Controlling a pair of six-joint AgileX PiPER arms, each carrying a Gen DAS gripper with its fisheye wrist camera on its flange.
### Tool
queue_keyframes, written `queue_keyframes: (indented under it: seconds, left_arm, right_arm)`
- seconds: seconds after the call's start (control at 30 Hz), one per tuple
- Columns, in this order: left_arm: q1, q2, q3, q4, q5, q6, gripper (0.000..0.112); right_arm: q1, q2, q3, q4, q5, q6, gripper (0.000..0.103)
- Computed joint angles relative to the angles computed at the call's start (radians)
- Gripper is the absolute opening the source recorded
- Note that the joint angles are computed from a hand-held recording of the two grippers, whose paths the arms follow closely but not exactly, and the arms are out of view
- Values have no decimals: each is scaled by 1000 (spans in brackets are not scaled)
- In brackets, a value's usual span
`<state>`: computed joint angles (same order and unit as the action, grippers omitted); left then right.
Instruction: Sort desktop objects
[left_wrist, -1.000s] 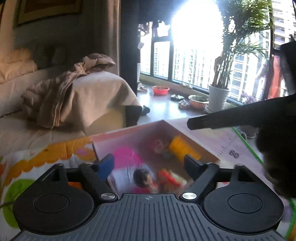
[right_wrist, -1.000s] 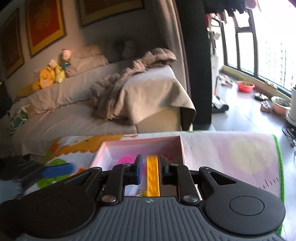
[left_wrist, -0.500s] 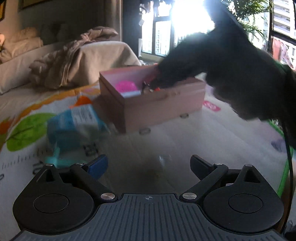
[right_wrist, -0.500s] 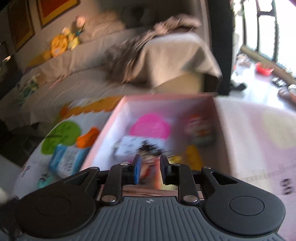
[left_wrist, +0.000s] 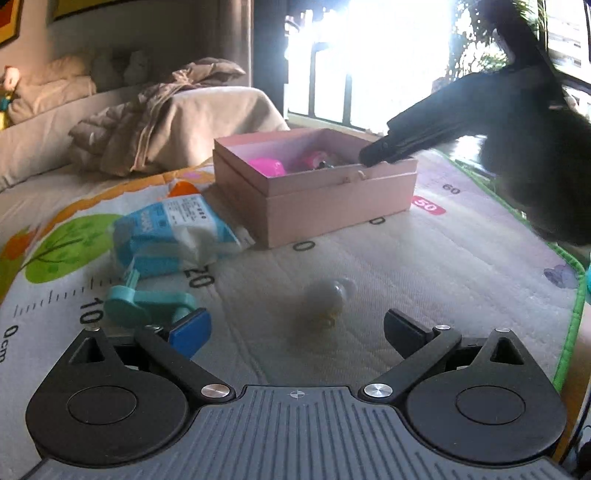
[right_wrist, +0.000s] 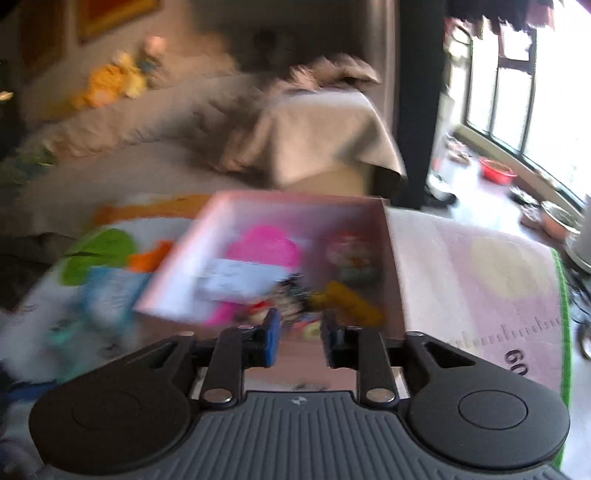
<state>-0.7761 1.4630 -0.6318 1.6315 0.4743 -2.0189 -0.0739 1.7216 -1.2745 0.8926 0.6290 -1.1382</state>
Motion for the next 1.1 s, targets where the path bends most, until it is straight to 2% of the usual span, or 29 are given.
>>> queue_keyframes:
  seconds: [0.03, 0.1, 0.17, 0.3, 0.33, 0.4, 0.5, 0.6, 0.67, 0.87, 0.9, 1.03, 1.1]
  left_arm:
    - [-4, 0, -4, -29, -2, 33, 102]
    - [-19, -7, -2, -71, 3, 82, 102]
    - [-44, -23, 8, -120, 18, 136, 102]
    - [-93, -52, 24, -217, 80, 238, 102]
    - [-100, -61, 27, -236, 100, 256, 102]
    - [-98, -79, 31, -262, 132, 273, 102]
    - [-66, -78, 14, -265, 194, 252, 102]
    - [10, -19, -51, -293, 241, 263, 102]
    - [71, 26, -92, -308, 234, 290, 102]
    - [153, 105, -158, -368, 164, 375, 102]
    - [150, 107, -156, -353, 163, 359, 99]
    - [146, 107, -152, -328, 130, 318, 76]
    - [127, 114, -158, -317, 135, 304, 76]
  right_arm:
    - [-23, -18, 20, 25, 73, -15, 47]
    - [-50, -44, 78, 79, 196, -67, 49]
    - [-26, -60, 136, 76, 227, -99, 50]
    - [66, -47, 208, 61, 193, -119, 49]
    - [81, -42, 211, 56, 180, -116, 42]
    - [99, -65, 247, 75, 118, -156, 39]
    - [62, -77, 253, 116, 79, -189, 37]
    - [6, -101, 275, 126, 31, -204, 37]
    - [-24, -113, 305, 151, -34, -240, 37]
    - [-140, -70, 314, 265, -31, -361, 37]
    - [-148, -59, 309, 276, -29, -372, 37]
    - [-153, -52, 312, 268, -33, -360, 40]
    - [-145, -56, 322, 287, -45, -381, 42]
